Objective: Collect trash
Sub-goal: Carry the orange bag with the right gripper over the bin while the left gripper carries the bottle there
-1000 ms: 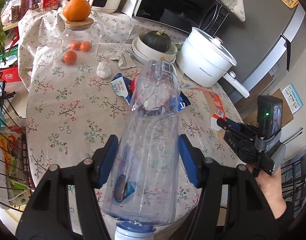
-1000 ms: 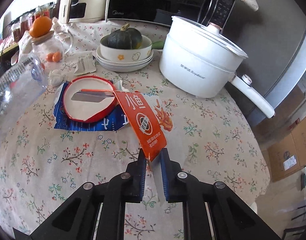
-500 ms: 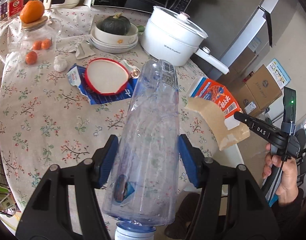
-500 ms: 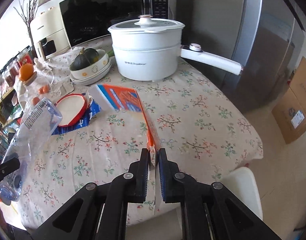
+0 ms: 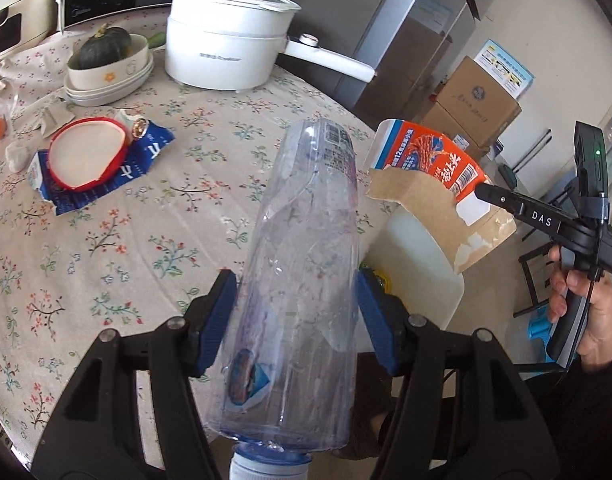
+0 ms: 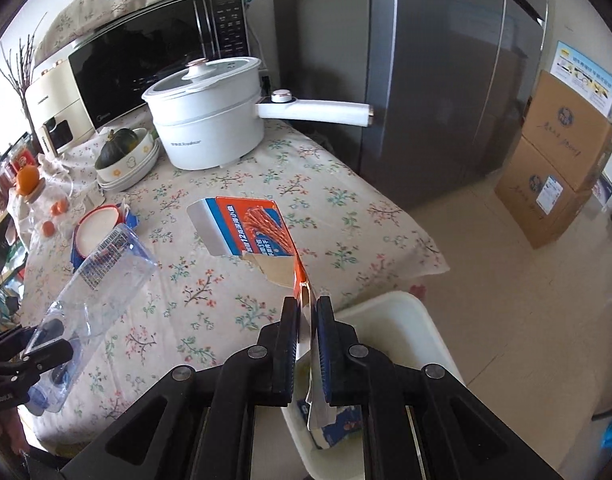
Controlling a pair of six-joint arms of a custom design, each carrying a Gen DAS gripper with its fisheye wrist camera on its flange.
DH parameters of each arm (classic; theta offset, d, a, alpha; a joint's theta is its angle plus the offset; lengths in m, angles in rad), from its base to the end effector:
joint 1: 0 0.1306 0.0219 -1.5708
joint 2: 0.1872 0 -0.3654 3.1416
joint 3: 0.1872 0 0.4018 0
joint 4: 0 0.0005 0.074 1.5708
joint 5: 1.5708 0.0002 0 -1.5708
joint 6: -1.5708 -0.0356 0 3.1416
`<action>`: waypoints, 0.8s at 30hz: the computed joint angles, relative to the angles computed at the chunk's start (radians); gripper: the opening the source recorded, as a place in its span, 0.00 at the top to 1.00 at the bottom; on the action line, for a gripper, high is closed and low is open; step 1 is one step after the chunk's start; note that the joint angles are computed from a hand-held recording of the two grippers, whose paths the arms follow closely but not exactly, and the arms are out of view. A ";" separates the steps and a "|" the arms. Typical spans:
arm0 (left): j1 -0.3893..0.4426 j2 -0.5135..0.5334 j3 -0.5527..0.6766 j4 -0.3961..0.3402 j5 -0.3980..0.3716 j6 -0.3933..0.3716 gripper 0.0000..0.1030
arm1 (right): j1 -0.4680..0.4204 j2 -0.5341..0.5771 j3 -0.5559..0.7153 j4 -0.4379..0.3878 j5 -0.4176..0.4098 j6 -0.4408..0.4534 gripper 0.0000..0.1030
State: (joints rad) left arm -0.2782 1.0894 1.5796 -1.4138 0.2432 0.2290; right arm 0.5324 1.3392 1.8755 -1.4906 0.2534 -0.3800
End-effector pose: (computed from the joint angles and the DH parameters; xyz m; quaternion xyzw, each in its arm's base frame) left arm 0.3203 -0.1009 0.5827 0.0617 0.9399 -0.1905 0.2767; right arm 0.3612 0.2018 0.6123 -0.0337 0.9454 0.0245 0.3232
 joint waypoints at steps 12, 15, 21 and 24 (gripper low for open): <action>-0.116 0.012 -0.005 0.024 -0.036 0.002 0.39 | -0.147 -0.153 -0.195 -0.094 -0.021 0.022 0.90; -0.143 0.019 -0.006 0.023 -0.045 0.003 0.39 | -0.187 -0.171 -0.260 -0.106 -0.072 0.023 0.90; -0.191 0.046 0.002 0.016 -0.045 0.003 0.39 | -0.224 -0.167 -0.327 -0.095 -0.145 0.039 0.85; -0.217 0.065 0.012 0.015 -0.040 0.002 0.39 | -0.240 -0.157 -0.329 -0.103 -0.203 0.015 0.72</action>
